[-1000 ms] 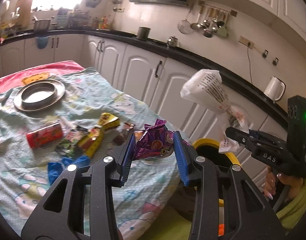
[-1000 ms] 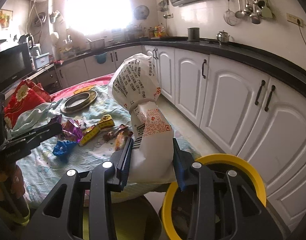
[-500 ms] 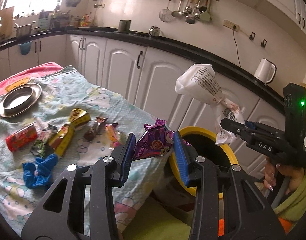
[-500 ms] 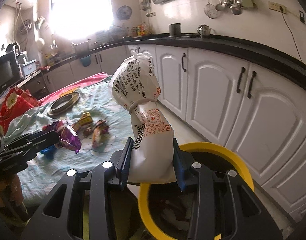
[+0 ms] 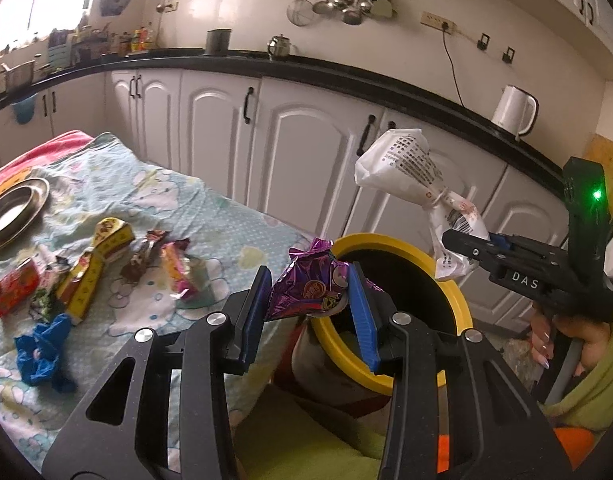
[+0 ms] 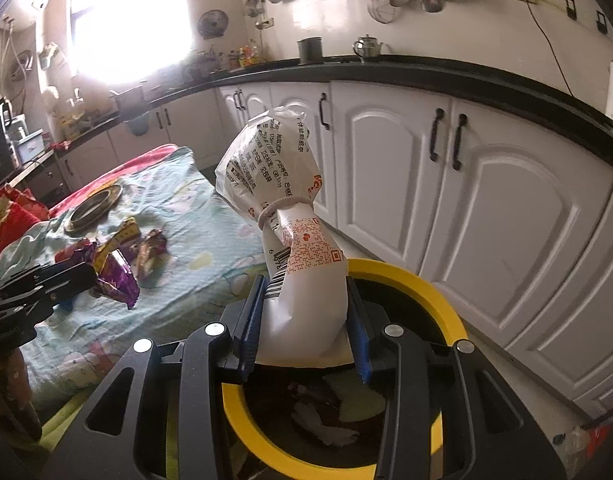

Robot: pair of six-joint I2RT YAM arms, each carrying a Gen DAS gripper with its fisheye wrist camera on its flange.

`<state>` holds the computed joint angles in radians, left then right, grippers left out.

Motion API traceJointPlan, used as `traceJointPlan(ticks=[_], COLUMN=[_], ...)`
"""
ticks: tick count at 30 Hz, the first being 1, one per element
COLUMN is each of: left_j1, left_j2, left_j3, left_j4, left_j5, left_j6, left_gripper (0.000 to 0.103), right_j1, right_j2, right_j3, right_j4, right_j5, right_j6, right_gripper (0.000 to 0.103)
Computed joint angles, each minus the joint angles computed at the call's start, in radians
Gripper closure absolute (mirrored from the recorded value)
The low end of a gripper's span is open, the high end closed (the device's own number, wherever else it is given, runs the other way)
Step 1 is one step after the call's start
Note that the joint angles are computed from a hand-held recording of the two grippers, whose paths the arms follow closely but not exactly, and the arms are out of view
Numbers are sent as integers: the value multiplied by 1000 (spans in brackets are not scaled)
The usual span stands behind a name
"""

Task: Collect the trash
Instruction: 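Carry the purple wrapper and white bag over the yellow bin with both tools, then open both tools to drop the wrapper and bag into the bin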

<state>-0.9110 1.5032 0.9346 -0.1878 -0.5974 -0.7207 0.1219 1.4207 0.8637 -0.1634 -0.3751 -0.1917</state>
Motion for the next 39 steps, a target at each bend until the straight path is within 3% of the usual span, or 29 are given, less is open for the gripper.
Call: traceJointPlan(ticks=[23, 39], left_j1=[-13, 14], left_j2=[317, 422], left_j3=[232, 297], left_j4=[29, 30], left_j5=[137, 206], left_j6=[135, 152], left_gripper=[71, 70], right_j1=[-145, -189], right_j2=[129, 220], right_j3=[11, 36], right_j4=[12, 16], right_j5=[-50, -60], right_j6=[-31, -19], right_gripper=[67, 65])
